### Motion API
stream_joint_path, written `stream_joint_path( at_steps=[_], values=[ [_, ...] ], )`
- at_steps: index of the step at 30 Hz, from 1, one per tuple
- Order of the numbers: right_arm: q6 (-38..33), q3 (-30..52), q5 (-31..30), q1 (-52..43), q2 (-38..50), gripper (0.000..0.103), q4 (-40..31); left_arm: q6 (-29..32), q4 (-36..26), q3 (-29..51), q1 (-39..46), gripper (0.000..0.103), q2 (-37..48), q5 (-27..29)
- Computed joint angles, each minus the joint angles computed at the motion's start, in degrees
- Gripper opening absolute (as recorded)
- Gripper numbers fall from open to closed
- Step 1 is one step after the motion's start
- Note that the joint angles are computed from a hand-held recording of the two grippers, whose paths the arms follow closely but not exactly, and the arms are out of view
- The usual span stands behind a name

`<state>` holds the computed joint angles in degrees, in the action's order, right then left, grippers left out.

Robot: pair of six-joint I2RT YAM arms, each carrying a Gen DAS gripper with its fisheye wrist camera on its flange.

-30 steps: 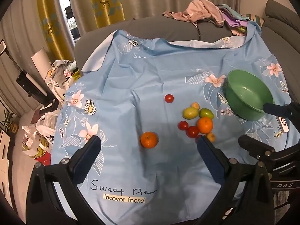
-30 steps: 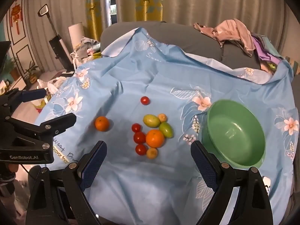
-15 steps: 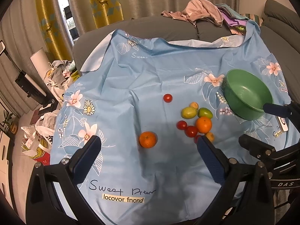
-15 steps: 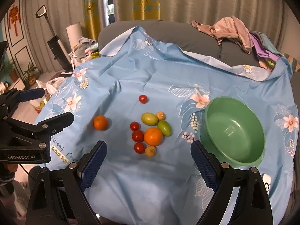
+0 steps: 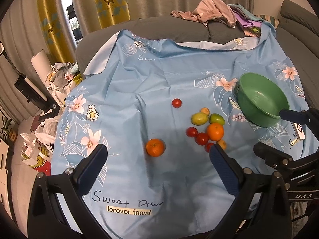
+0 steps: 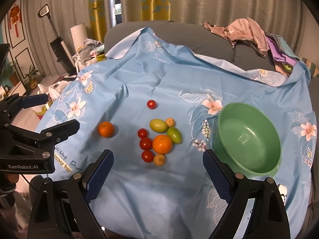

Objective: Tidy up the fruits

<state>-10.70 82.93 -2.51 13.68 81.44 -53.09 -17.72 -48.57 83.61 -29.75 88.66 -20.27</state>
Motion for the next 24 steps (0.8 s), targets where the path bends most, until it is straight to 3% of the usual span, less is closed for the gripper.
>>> stream_joint_path(
  at_steps=[24],
  values=[
    [-0.28, -0.43, 0.34, 0.28, -0.10, 0.091, -0.46, 0.51, 0.10, -0.45, 0.65, 0.102, 0.14, 1.27]
  ],
)
